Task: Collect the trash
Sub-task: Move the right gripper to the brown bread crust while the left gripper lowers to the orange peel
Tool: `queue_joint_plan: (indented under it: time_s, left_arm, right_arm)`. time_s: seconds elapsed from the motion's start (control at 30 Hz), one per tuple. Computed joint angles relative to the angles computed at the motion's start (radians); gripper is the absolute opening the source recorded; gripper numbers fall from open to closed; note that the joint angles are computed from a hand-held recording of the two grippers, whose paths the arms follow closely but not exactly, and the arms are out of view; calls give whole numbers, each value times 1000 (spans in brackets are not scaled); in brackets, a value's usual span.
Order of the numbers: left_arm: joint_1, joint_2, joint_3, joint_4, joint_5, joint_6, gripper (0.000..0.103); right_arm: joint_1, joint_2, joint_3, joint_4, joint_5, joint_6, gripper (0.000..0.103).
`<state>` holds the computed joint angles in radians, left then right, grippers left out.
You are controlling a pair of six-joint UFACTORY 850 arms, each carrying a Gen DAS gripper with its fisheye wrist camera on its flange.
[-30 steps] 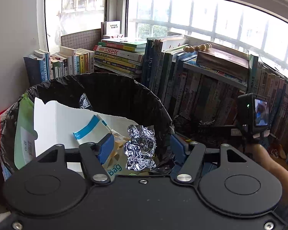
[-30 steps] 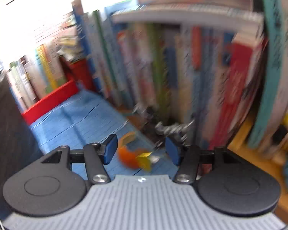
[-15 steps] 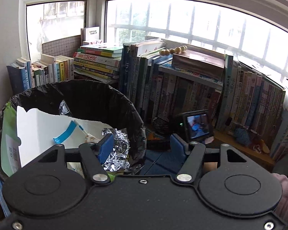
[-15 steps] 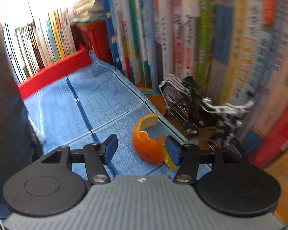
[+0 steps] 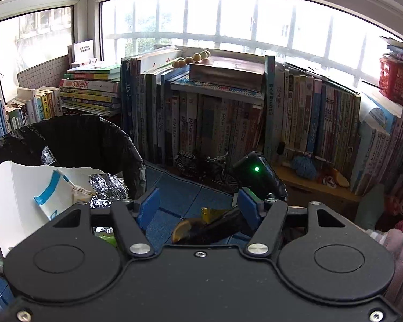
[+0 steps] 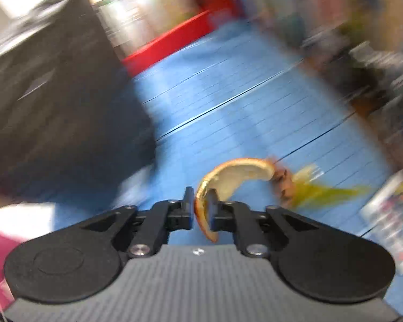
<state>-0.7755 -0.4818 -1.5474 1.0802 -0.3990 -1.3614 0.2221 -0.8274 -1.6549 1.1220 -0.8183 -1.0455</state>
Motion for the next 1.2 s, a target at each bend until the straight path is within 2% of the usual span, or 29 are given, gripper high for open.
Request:
queue_joint_plan:
  time_s: [0.03,0.07,0.13,0.23,0.4,0.53,0.63,0.77,0.87,1.0,1.2]
  left_arm:
    - [-4,-2,1,-7,2,14,62]
    - [-8,-3,3,-12,0,25,63]
    - [-18,-6,8,-26,-8,49,62]
    - [-29,-12,18,-66,-19,88,62]
    - [-50,-37,40,-70,-49,88,63]
    - [-56,-75,46,-29,-94,0,63]
    - [-50,-109,47,4,-131,-95,62]
    - [-40,-165,23,-10,-204,-103,59]
    - [-34,-209,0,-27,-244,-63,57]
    - [-24,-259,-21,-45,-268,-41,58]
    - [-14,-305,-44,-57,-275,-42,65]
  right_arm:
    - [-7,9,13,10,-63,-52,46]
    - [-9,25,36,22,-84,-106,59]
    - [-7,54,66,14,-48,-128,75]
    - [-16,63,65,3,6,-46,76]
    - [-30,116,129,57,146,-63,79]
    - [-31,115,136,48,251,-26,79]
    - [-27,114,145,47,298,-27,79]
    - [-12,126,173,32,374,-50,79]
    - [-9,140,196,32,400,-79,79]
    - [-7,147,222,153,402,-205,79]
    - [15,148,233,252,414,-308,79]
